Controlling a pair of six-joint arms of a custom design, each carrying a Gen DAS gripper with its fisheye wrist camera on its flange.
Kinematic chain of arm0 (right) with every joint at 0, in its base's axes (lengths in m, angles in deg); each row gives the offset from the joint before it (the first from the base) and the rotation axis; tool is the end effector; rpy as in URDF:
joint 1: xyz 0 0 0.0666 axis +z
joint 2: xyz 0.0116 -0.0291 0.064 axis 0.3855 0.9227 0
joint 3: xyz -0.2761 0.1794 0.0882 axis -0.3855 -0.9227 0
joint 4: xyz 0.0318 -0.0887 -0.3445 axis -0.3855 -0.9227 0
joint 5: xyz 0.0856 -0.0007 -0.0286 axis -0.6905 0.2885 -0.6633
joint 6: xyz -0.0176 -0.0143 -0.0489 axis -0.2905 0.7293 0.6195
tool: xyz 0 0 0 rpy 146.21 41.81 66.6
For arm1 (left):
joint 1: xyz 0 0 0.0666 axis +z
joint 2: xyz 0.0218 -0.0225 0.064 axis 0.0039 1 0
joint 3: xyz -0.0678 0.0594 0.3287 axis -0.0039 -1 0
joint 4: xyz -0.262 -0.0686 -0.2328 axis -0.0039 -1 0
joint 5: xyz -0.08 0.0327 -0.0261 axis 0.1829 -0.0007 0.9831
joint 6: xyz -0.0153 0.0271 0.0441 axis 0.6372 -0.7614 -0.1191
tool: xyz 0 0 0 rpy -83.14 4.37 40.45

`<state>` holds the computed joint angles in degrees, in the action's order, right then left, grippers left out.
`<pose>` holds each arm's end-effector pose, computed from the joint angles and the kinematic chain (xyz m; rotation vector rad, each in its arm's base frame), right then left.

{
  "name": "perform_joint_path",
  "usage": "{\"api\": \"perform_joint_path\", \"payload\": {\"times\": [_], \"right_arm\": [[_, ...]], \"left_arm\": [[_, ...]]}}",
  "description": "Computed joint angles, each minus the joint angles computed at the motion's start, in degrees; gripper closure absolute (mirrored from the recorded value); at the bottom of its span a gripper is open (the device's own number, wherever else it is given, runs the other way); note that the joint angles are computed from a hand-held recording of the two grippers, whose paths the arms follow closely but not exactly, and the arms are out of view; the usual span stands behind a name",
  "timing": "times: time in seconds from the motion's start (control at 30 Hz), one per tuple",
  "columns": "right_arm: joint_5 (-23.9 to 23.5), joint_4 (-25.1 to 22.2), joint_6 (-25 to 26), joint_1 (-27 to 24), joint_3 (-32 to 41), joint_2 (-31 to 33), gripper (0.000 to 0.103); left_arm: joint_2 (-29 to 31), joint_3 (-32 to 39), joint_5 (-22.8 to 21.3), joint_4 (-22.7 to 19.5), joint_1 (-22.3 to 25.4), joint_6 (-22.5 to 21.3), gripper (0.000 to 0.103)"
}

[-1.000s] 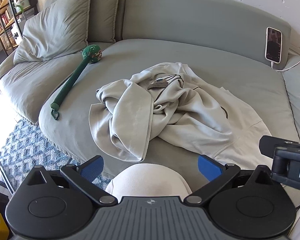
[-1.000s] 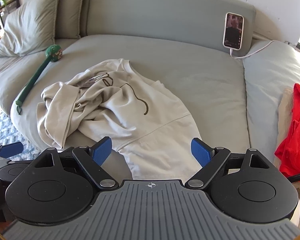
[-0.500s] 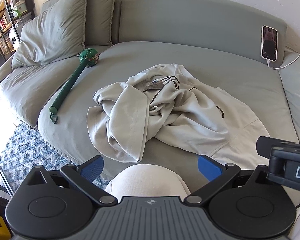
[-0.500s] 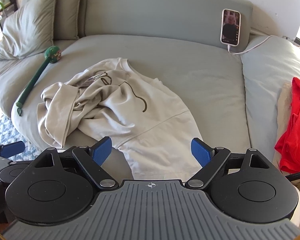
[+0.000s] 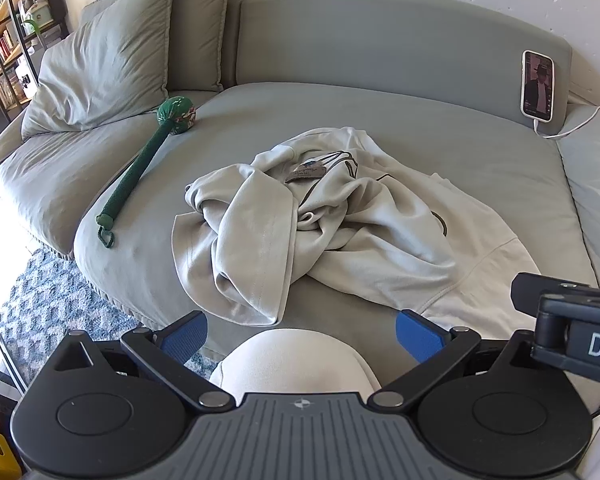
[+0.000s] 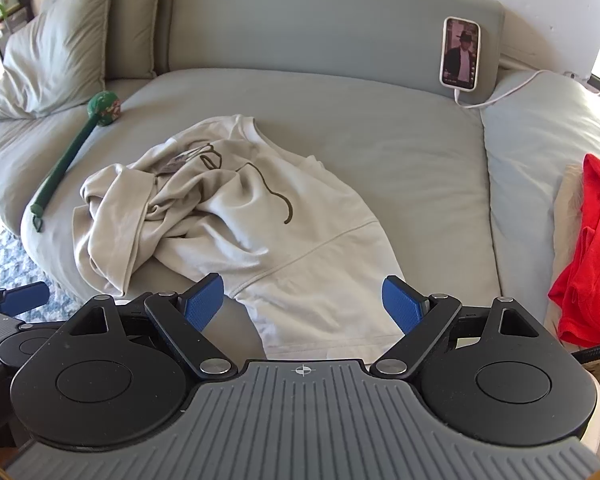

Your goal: Fold clothes

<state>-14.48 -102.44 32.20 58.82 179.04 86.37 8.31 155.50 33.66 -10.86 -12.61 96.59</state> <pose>0.4007 0.2772 0.4475 0.0328 2.4992 0.0402 0.4031 -0.0825 0.4315 -0.0539 2.4744 0.1747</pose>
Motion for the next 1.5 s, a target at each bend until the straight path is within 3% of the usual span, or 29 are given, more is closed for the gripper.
{"api": "perform_joint_path", "payload": {"times": [1.17,1.4,1.5], "right_arm": [[-0.75,0.43,0.28,-0.47,-0.36,0.46,0.016],[-2.37,2.95,0.76,-4.34,-1.72,-0.57,0.015],[-6.99,6.18,1.63,-7.32,-3.19,-0.29,0.015]], "left_arm": [[0.47,-0.33,1.63,-0.16,0.62,-0.30,0.001],[1.19,-0.10,4.08,2.67,4.46,-2.89,0.003],[2.15,0.42,4.18,4.15,5.94,-3.52,0.009]]}}
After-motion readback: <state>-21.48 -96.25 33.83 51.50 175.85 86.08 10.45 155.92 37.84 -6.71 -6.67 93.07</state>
